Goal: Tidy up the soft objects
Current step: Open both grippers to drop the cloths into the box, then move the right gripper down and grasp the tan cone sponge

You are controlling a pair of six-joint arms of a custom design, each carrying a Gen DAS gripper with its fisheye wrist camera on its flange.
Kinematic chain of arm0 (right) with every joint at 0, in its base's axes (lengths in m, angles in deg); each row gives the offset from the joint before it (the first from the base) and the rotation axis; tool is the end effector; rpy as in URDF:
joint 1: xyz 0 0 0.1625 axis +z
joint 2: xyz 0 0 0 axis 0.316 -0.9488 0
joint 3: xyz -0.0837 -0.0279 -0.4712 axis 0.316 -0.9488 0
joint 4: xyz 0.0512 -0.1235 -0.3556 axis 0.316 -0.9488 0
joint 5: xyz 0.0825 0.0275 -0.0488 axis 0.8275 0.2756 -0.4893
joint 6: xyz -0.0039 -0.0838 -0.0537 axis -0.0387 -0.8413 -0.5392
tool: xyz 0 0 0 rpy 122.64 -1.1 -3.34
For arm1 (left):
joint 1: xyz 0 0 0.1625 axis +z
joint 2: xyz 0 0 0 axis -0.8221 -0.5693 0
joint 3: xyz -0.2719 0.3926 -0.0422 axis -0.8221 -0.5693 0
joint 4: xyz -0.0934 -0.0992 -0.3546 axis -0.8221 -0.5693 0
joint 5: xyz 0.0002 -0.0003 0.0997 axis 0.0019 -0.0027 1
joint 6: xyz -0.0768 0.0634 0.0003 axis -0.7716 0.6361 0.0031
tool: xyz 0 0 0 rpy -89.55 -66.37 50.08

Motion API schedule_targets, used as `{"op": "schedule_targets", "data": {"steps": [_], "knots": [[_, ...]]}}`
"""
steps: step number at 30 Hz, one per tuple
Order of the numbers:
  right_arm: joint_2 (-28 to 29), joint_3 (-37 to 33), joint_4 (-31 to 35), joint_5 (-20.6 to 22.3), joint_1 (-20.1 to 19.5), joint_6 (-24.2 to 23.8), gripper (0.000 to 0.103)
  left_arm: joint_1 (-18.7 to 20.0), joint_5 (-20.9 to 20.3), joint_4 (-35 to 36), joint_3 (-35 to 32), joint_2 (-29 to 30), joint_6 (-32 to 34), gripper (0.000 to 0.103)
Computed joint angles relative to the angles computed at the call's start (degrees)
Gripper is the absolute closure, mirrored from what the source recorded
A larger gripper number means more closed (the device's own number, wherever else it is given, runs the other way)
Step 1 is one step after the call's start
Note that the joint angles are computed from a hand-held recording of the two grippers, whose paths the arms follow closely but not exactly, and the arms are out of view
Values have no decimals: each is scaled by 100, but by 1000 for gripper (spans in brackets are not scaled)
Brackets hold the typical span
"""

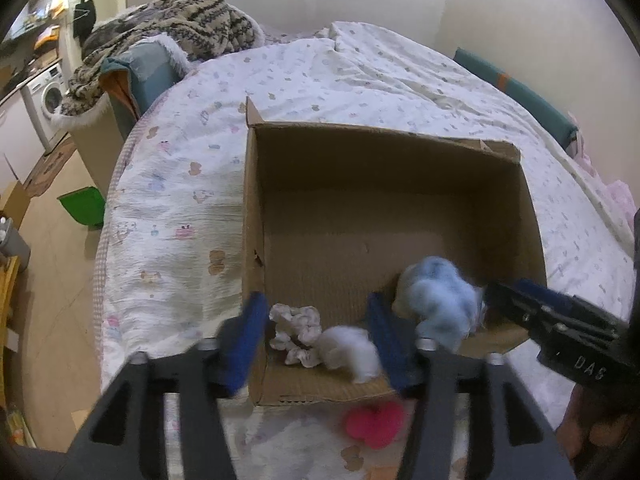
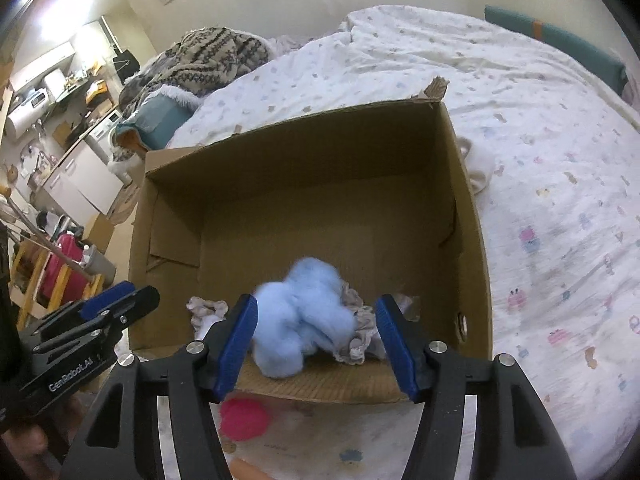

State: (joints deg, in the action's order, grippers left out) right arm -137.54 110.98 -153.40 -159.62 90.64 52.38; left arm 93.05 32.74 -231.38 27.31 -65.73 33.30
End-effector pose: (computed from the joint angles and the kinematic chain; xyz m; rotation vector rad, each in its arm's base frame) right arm 0.2507 -0.4762 0.2219 0.2578 -2.5699 0.7788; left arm -0.2938 -0.4904 0.2191 0.4037 2.3831 -0.7377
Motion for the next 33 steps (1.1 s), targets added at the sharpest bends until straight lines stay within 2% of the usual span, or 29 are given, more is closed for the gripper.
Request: {"op": "schedule_targets", "data": {"steps": [4,20,29,33], "knots": [[-15,-17,25,-11,5,-17,38,-30,-19,11,-8,-22,-5,45],[-427,345,318,48,79,432,38,-245,57,219,199,-341,-267,44],[-598,611,558,42,212,589,38,-394,-88,681,538,-678,-990,44],[-662,655,909,92,230,754,38,-435,-190,921,617,-814,-1365,44]]}}
